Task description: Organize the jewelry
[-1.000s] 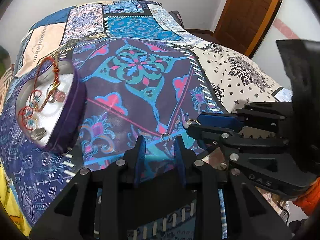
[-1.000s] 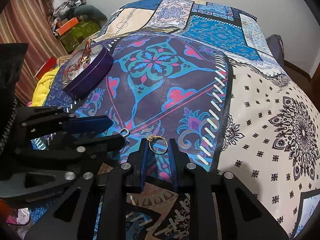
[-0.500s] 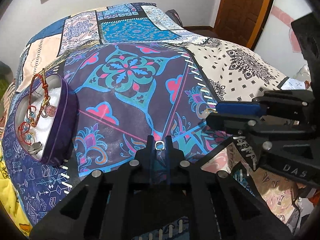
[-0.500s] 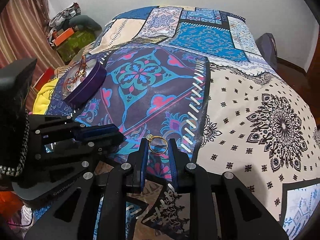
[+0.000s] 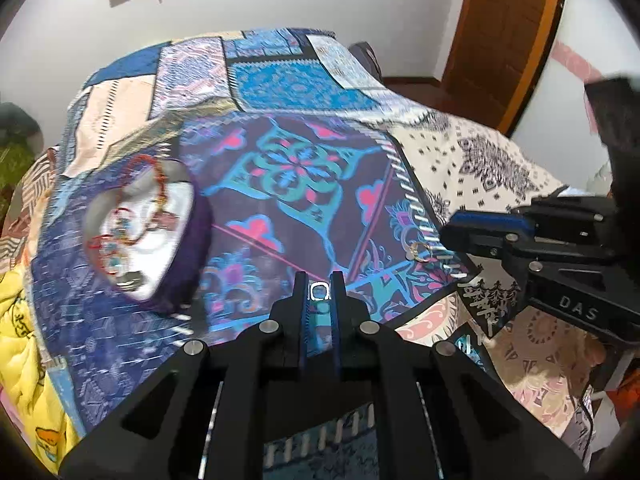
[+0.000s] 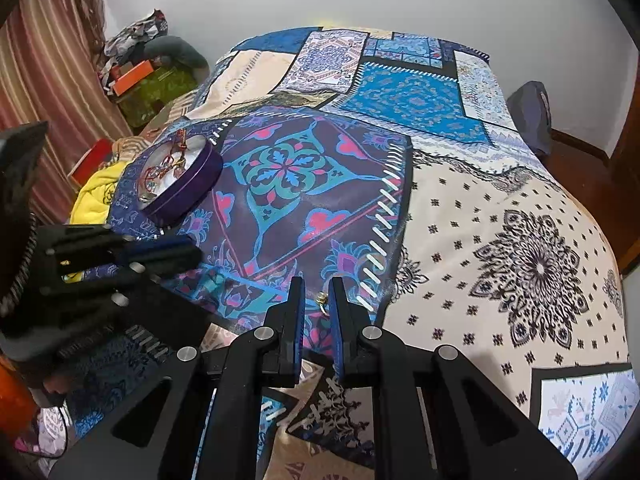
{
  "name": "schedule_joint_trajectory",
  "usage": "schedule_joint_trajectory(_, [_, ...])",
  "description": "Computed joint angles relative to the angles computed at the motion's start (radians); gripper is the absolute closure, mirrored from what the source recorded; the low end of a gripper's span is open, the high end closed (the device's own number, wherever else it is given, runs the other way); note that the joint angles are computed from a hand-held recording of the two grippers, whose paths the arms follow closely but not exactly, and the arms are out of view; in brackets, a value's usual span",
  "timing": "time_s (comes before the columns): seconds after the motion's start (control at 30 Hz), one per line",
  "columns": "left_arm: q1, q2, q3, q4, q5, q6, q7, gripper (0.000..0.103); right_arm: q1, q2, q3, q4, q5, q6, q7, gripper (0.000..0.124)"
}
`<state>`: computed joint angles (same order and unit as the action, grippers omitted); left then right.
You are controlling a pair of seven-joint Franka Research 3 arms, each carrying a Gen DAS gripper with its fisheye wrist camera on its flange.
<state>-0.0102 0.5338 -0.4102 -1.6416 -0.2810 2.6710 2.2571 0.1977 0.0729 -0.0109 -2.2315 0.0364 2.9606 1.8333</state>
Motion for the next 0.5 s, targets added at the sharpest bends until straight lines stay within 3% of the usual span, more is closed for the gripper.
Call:
schedule_joint_trajectory(0.07, [0.021,-0.015,-0.012,-0.014,-0.022,0.007,0.015,0.095,0.0,0.002,-0.002,0.002,-0.003,-0.024,0.005,0.091])
schedule_joint_trajectory(0.1, [0.028,-0.022,-0.015,-0.022,-0.031,0.014,0.022,0.095,0.002,0.003,-0.006,0.001,-0.022,-0.029,0.022,0.087])
schedule_joint_trajectory(0.37, [0.042,-0.028,-0.014,-0.027,-0.069,0.015,0.04,0.095,0.007,0.09,-0.013,0.1,-0.036,-0.137,0.013,0.086])
schedule_joint_trajectory(0.5, [0.04,-0.021,-0.011,-0.022,-0.074,0.013,0.042,0.095,0.034,0.125,-0.042,0.134,-0.093,-0.139,0.06,0.086])
